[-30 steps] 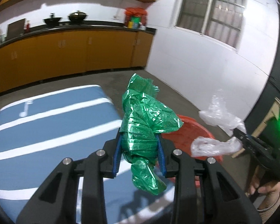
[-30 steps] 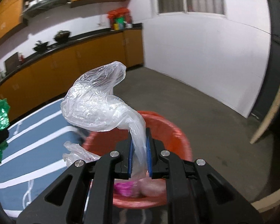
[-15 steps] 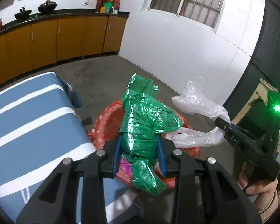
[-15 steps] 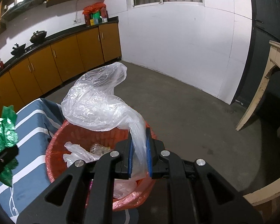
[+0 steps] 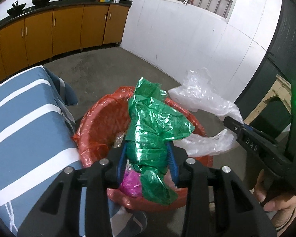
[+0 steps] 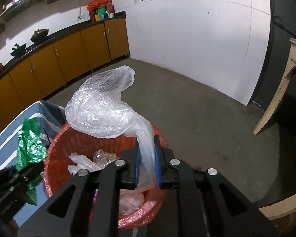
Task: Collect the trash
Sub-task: 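Open both tools to drop the green and clear bags into the basket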
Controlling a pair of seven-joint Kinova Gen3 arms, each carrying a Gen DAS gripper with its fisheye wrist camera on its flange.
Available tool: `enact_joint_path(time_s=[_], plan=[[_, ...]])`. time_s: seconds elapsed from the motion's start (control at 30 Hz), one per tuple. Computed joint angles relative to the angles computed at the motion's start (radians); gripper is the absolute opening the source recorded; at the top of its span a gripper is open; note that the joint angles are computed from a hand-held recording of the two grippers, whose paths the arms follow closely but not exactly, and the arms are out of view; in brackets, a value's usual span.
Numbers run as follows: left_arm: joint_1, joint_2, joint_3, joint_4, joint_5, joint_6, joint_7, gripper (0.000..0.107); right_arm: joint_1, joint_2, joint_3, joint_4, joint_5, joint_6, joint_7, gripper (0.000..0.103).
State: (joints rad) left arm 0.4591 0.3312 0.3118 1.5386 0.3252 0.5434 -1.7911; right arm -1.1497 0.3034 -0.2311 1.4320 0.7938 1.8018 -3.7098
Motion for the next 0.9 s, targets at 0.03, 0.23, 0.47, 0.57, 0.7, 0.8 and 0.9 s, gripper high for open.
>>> enact_joint_path(time_s=[0.03, 0.23, 0.47, 0.57, 0.7, 0.8, 0.9], plan=[[0.009, 0.005, -0.006, -0.002, -0.008, 0.0, 0.008, 0.039, 0.002, -0.002, -0.001, 0.001, 0.001, -0.008, 0.006, 0.015], [0.012, 0.022, -0.011, -0.001, -0.023, 0.007, 0.018, 0.045, 0.016, -0.025, -0.01, 0.033, -0.006, -0.057, 0.004, 0.016], [0.012, 0.015, -0.018, 0.007, -0.033, 0.002, 0.035, 0.046, 0.046, -0.038, -0.02, 0.035, -0.041, -0.103, 0.064, 0.04], [0.006, 0.001, -0.022, 0.021, -0.034, -0.013, 0.045, 0.046, 0.05, -0.044, -0.023, 0.037, -0.043, -0.12, 0.083, 0.04], [-0.007, -0.009, -0.019, 0.025, -0.029, -0.019, 0.048, 0.046, 0.038, -0.038, -0.022, 0.026, -0.028, -0.11, 0.094, 0.04], [-0.015, -0.025, -0.017, 0.038, -0.024, -0.028, 0.046, 0.046, 0.023, -0.033, -0.021, 0.011, -0.013, -0.092, 0.092, 0.04], [-0.028, -0.043, -0.011, 0.051, -0.01, -0.032, 0.037, 0.046, 0.008, -0.031, -0.02, -0.002, 0.006, -0.071, 0.093, 0.04]])
